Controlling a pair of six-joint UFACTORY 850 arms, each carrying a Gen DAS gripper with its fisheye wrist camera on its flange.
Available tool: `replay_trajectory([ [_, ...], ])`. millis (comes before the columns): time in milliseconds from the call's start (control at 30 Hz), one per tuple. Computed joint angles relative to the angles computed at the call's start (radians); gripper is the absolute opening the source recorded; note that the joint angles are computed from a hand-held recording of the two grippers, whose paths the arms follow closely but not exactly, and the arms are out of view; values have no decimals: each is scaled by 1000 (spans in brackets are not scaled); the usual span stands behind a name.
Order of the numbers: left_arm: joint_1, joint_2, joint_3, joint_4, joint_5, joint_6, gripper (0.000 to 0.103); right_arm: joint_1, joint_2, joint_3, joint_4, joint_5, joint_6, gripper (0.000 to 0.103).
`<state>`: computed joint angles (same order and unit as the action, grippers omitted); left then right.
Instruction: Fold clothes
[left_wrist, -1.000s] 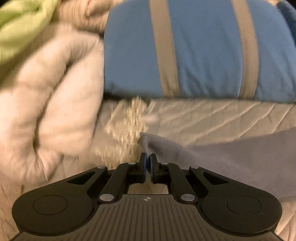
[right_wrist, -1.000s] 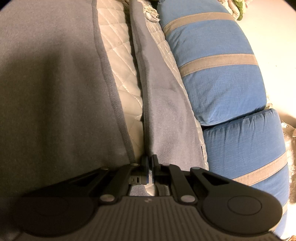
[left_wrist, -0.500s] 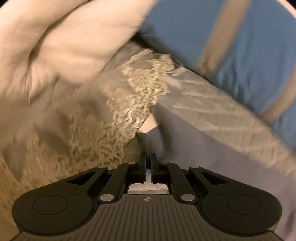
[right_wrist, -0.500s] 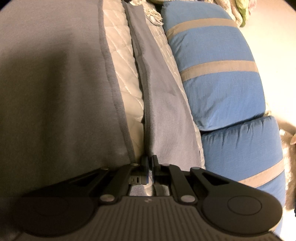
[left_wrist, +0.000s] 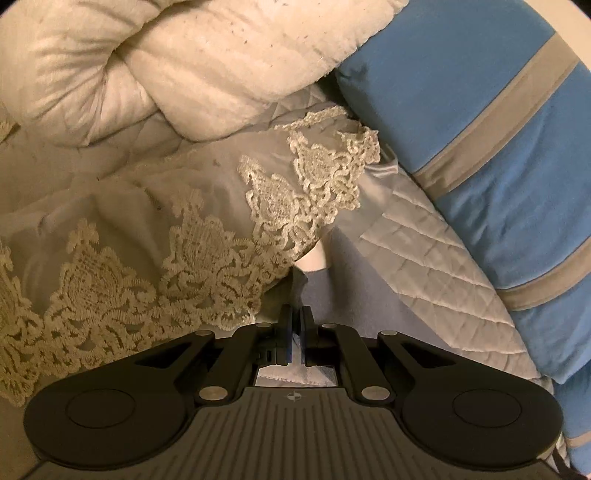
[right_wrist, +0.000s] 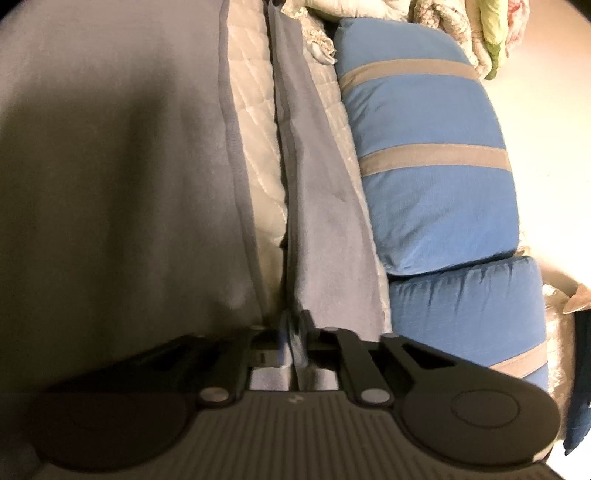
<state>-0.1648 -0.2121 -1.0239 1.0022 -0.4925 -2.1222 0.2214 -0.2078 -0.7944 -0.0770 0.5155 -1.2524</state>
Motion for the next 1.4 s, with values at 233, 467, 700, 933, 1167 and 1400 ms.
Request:
replay_trajectory([
  [233, 1, -2, -3, 1, 0, -8, 4, 9, -19, 2, 34, 63, -20, 38],
  [467, 2, -1, 3, 18, 7, -40, 4, 11, -24, -27, 42, -8, -8, 37],
  [700, -4, -9, -7, 6, -8, -30, 4, -13, -5, -60, -117, -144, 131, 2],
  [933, 0, 16, 12, -3, 7, -37, 4, -44, 25, -72, -297, -203, 320, 2],
  [1167, -8, 8, -2, -31, -55, 13, 6, -39, 32, -59, -250, -203, 292, 29],
  [1400, -56, 37, 15, 162, -262, -186, 16, -47, 71, -14, -250, -91, 323, 79],
])
